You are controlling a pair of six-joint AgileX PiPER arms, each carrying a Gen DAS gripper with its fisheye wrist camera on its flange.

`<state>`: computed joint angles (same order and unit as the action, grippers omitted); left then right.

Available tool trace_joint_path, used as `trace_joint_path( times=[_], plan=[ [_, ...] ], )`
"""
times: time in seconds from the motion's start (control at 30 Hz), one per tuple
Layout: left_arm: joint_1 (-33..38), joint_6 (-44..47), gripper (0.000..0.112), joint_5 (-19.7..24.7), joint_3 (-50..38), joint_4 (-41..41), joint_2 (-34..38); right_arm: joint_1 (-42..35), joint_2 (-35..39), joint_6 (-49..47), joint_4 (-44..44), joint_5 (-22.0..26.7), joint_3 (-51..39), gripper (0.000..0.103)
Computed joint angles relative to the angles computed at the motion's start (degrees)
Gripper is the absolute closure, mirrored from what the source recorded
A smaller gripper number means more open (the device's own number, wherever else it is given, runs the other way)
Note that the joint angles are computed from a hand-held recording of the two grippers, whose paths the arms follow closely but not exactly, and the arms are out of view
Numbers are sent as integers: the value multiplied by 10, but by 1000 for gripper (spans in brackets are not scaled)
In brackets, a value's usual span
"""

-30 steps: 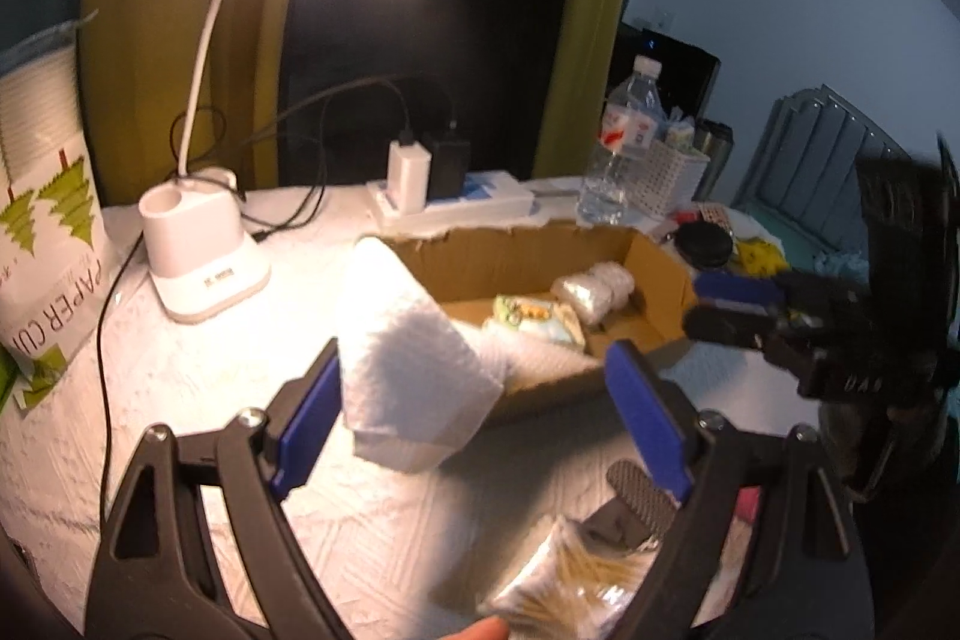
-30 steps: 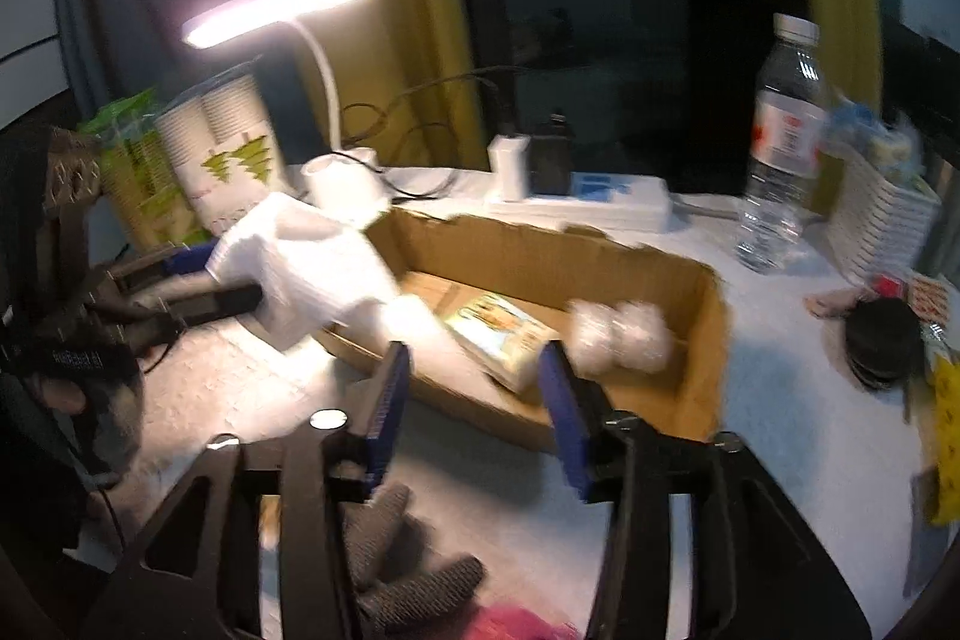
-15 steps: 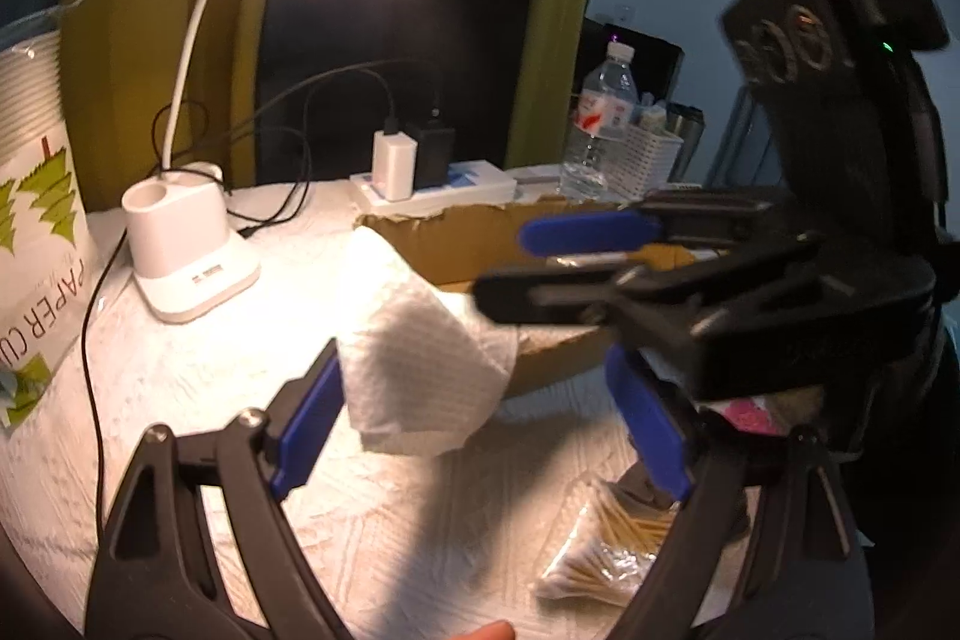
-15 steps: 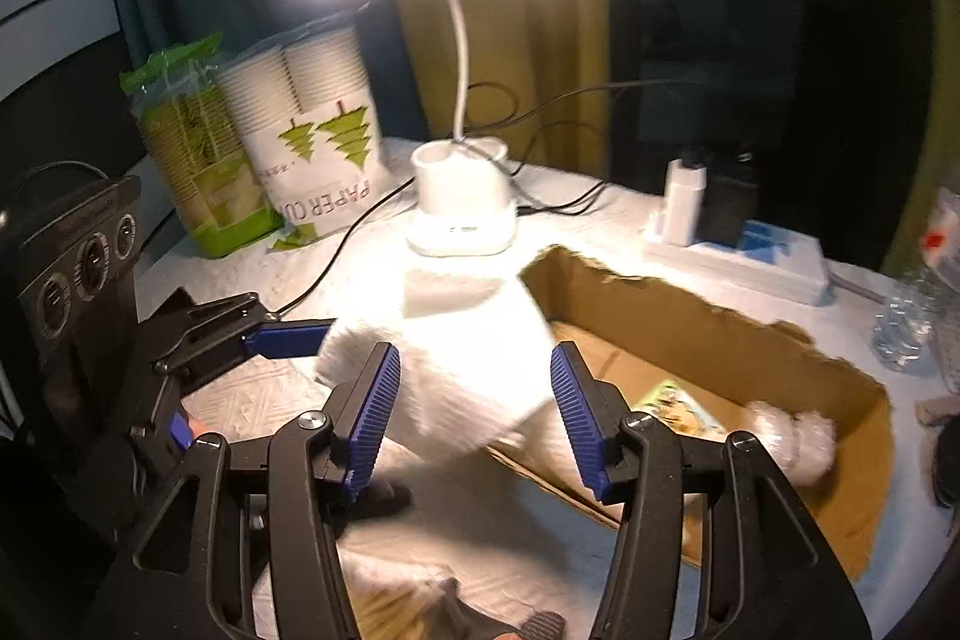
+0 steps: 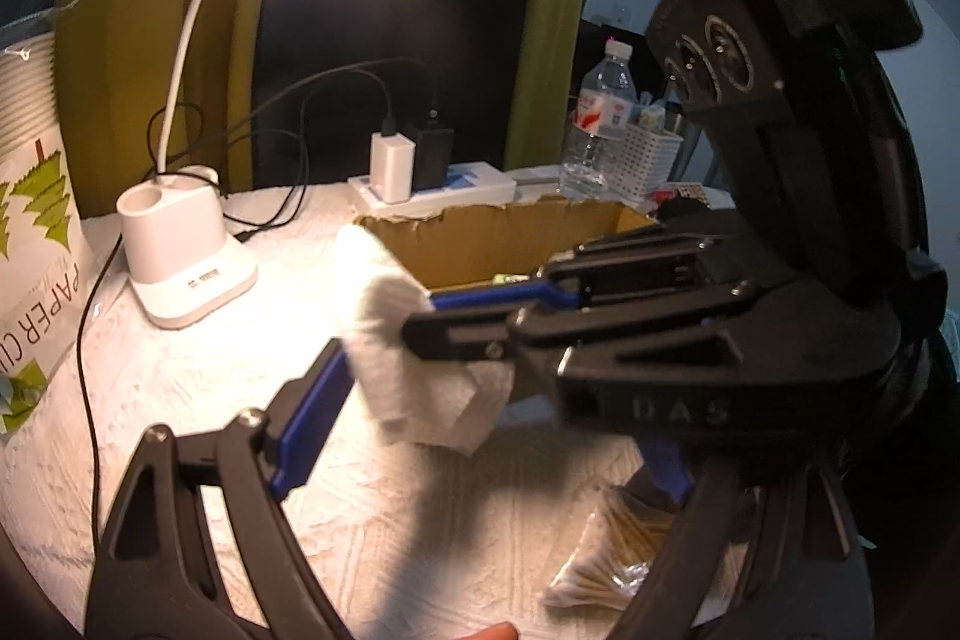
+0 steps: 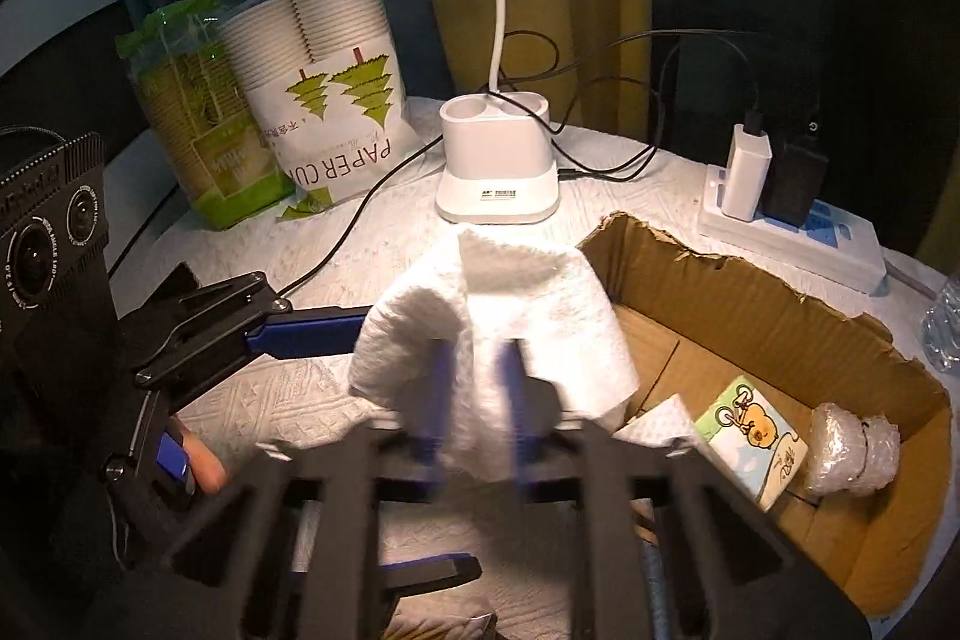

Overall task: Organize soft objects
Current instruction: 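Lower the napkin into the box with the right gripper and open it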

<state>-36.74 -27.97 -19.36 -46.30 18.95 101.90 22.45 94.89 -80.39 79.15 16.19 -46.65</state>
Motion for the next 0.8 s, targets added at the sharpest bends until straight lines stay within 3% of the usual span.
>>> trace_joint_path(
  times=[0.37, 0.7, 0.8],
  plan=[
    [-8, 92, 26, 38, -14, -120, -4, -45, -38, -41, 47, -30, 33, 98],
    [-4, 200, 26, 71, -32, -262, 8, -50, 49, 54, -38, -80, 8, 98],
    [-1, 240, 26, 82, -38, -313, 13, -50, 51, 38, -22, -82, 11, 98]
  ],
)
